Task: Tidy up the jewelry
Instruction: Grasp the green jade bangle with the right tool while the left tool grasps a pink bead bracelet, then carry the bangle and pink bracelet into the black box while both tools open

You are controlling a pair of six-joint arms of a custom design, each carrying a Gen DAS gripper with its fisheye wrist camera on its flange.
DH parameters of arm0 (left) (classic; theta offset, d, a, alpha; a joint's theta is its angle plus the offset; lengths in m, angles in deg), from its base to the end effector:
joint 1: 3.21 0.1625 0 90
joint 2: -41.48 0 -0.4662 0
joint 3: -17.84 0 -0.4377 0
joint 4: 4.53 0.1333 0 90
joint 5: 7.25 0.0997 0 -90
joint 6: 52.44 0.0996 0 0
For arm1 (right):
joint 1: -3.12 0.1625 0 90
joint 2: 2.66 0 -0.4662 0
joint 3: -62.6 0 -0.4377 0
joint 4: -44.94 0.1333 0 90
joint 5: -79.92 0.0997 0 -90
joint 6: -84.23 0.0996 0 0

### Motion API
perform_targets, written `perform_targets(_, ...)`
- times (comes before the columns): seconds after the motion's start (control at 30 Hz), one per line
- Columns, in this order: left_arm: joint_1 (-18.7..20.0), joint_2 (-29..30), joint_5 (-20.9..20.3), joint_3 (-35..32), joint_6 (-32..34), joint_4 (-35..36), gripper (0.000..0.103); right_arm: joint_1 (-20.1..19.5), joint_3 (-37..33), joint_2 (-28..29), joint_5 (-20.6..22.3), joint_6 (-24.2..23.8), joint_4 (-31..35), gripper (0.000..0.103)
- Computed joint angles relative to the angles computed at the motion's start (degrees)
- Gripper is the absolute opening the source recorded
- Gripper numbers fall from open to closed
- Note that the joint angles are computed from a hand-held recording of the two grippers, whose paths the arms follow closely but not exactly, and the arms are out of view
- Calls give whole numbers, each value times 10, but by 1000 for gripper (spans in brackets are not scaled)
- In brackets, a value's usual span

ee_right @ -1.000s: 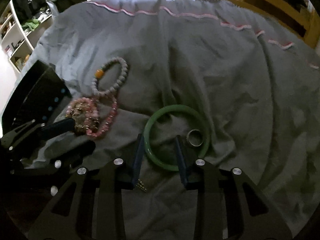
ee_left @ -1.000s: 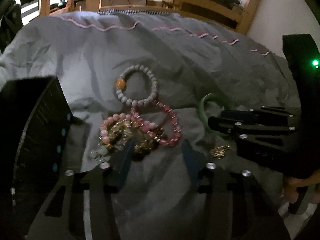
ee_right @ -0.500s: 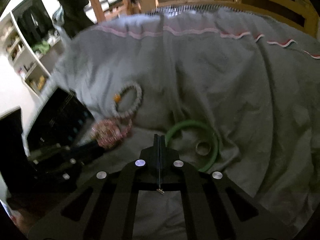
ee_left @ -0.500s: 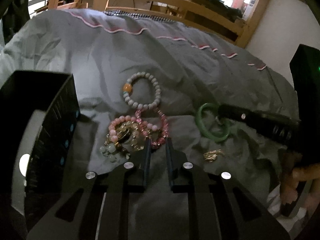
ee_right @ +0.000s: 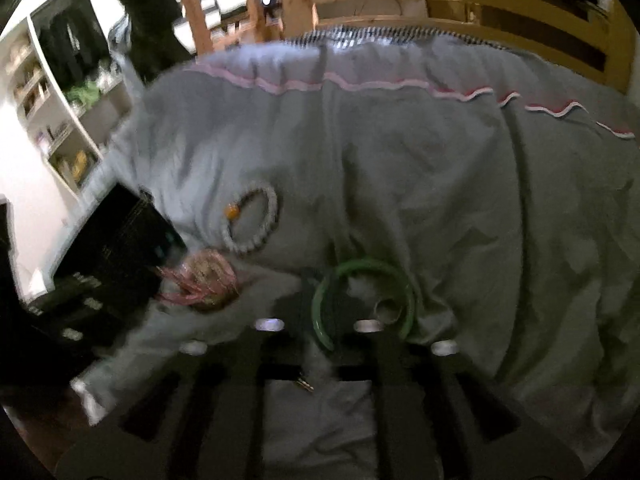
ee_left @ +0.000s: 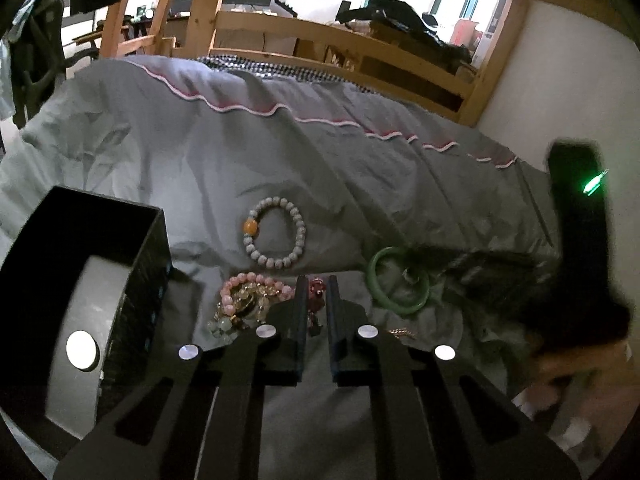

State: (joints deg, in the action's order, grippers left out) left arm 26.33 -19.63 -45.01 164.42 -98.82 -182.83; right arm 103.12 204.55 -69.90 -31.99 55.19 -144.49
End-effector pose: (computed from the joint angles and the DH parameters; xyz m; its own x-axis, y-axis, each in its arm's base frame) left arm -0.2107 -0.3632 0.0784 -0.8608 -0.0022 -0.5090 0.3563 0.7115 -0.6057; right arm 0.1685 -0.4018 0.1279 -0.7459 -0.4407 0.4993 -0.5946 0.7785 -0.2011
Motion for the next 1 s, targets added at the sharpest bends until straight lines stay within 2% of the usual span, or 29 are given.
perform_targets(0.03, -2, 0, 2, -1, -2, 4, 8, -1, 3, 16, -5, -13, -26, 68)
perform_targets(0.07, -3, -1, 2, -1, -3, 6, 8, -3, 2, 27, -13, -18, -35, 68)
perform_targets(0.13, -1, 0, -3, -1, -4, 7, 8, -6, -6, 54, -46, -18, -42, 53)
perform_targets(0.17, 0, 0, -4, -2, -6, 10, 8, -11, -11, 61, -56, -12, -31, 40)
perform_targets(0.2, 1, 0, -6, -2, -7, 13, 8, -18, -12, 57, -43, -11, -18, 32)
perform_targets(0.23, 0, -3, -7, 0, -10, 14, 8, -22, -12, 54, -33, -12, -9, 27)
perform_targets(0.3, 0, -6, -8, 2, -11, 11, 8, -16, -10, 48, -19, -17, 1, 7)
perform_targets(0.4, -3, -10, -2, 4, -12, 10, 8, -24, -4, 24, 34, -3, 0, 7)
perform_targets(0.5, 5, -8, -20, 1, 0, 11, 8, -30, -7, 6, 49, 11, 13, 7)
perform_targets(0.57, 13, 3, -28, -3, 2, 14, 18, -30, -8, 7, 46, 14, 17, 7)
perform_targets(0.63, 24, 16, -45, -10, 12, 17, 54, -27, -9, 13, 37, 15, 25, 7)
perform_targets(0.7, 25, 31, -42, -15, 12, 28, 60, -23, -11, 18, 20, 22, 36, 8)
perform_targets(0.8, 36, 45, -49, -26, 9, 52, 59, -27, -11, 24, 9, 24, 37, 11)
perform_targets(0.87, 51, 50, -65, -31, 6, 62, 34, -31, -10, 28, 7, 25, 32, 18)
perform_targets(0.9, 57, 50, -75, -32, 6, 60, 24, -31, -11, 33, -1, 27, 29, 29)
perform_targets(0.97, 58, 48, -79, -26, 8, 41, 19, -31, -13, 49, -14, 26, 22, 42)
perform_targets(1.0, 57, 46, -78, -25, 12, 38, 11, -28, -10, 58, -18, 15, 3, 43)
